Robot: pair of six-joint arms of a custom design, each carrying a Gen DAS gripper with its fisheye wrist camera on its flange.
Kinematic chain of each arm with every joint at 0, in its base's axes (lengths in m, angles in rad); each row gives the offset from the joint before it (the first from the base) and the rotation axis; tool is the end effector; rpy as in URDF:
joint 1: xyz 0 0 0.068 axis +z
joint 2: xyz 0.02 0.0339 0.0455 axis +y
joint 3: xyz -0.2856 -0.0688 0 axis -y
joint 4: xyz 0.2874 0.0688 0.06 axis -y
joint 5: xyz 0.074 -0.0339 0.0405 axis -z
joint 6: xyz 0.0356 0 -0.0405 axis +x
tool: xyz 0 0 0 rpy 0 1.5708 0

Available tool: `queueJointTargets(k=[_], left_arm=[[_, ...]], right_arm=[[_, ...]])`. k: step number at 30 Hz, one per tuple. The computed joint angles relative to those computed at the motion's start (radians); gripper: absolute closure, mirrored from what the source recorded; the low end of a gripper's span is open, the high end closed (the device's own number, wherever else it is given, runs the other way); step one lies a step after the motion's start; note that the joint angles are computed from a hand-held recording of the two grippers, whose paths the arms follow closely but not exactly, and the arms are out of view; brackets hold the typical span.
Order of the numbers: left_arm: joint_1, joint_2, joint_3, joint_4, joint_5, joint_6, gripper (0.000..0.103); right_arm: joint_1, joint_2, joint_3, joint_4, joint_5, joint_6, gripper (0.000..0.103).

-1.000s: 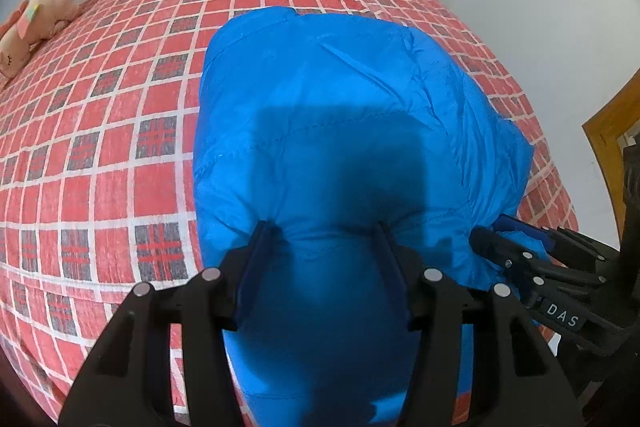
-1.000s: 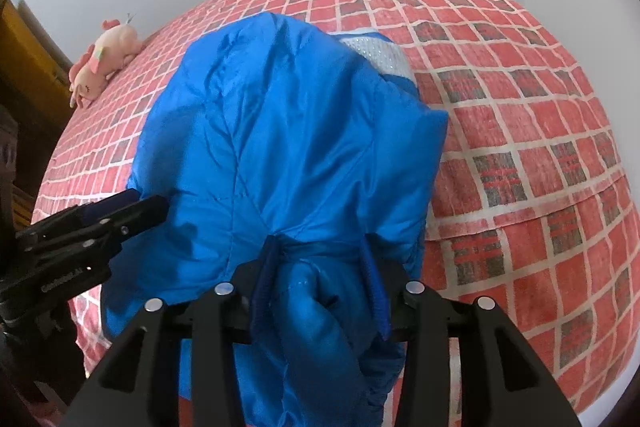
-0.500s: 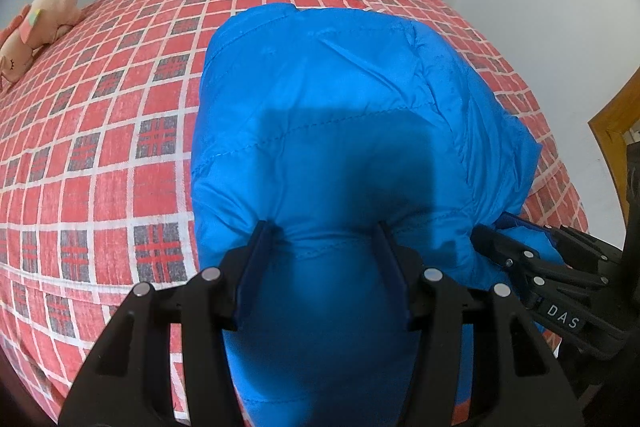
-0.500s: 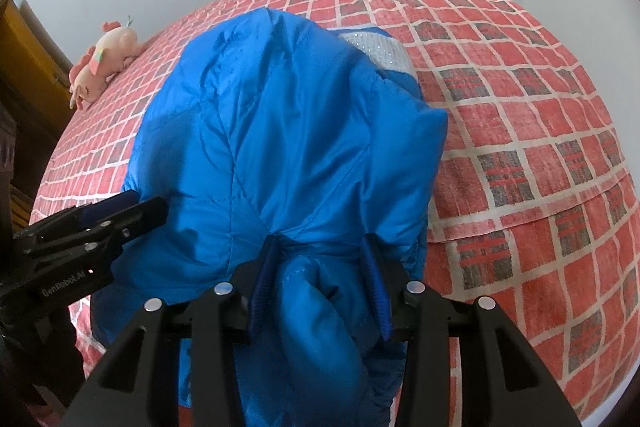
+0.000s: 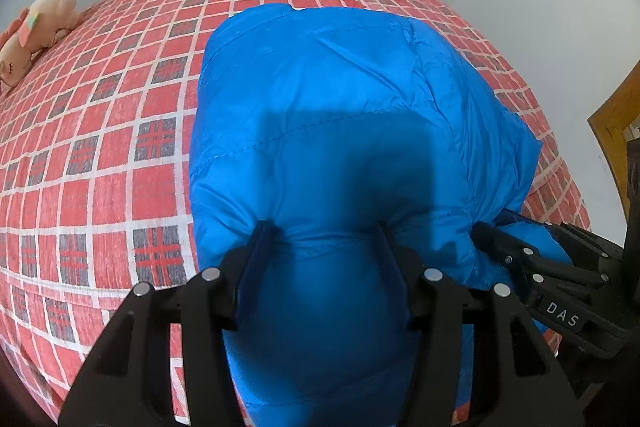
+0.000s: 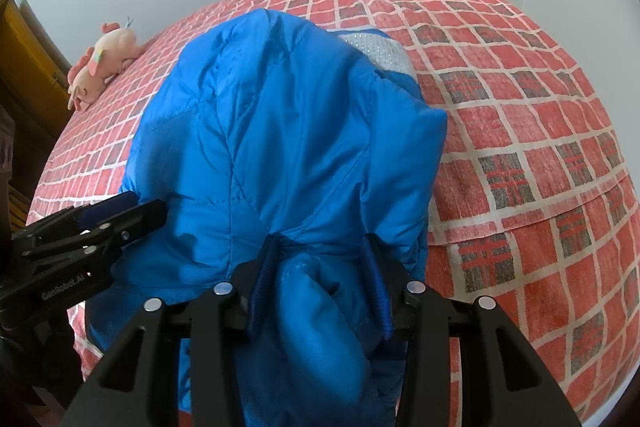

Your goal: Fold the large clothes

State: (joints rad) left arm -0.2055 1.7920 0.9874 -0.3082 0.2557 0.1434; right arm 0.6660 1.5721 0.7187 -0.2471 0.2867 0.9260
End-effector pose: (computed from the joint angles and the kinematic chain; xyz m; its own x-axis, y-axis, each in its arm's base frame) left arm 0.3634 -0.0850 0.1294 -0.8252 0.3132 -0.4700 0.4292 0.8887 -0.1613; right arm 0.2449 0.1796 0.1256 -0.8144 0.3350 -0.4738 0.2646 0.9411 0.2107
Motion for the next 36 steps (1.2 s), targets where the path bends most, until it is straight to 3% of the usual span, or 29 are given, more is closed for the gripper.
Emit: queueJointTargets(k=[11,14,16,17,24,36], left_arm=[[0.028,-0.025,0.034,-0.089,0.011,-0.005,0.05],[0.068,-0.031,0.065,-0.152,0.03,0.009,0.047],[0.106,-0.009,0.105,-0.207,0.053,0.021,0.042],[0.125,0.006,0.126,-0.232,0.06,0.027,0.042],[0.184,0.104,0.23,-0.364,0.114,0.087,0.026],[0.121,0.197,0.291,-0.402,0.171,0.135,0.012]], right_arm=[[-0.01,-0.078,0.001,-0.069,-0.032,0.038,0.056],[-0.035,-0.167,-0.012,-0.129,-0.071,0.048,0.046],[-0.051,-0.197,0.006,-0.213,-0.063,0.047,0.029],[-0.065,-0.21,0.011,-0.245,-0.068,0.031,0.028],[-0.192,-0.171,0.013,-0.216,-0.273,-0.104,0.021],[-0.304,0.068,0.052,-0.081,-0.592,-0.197,0.015]])
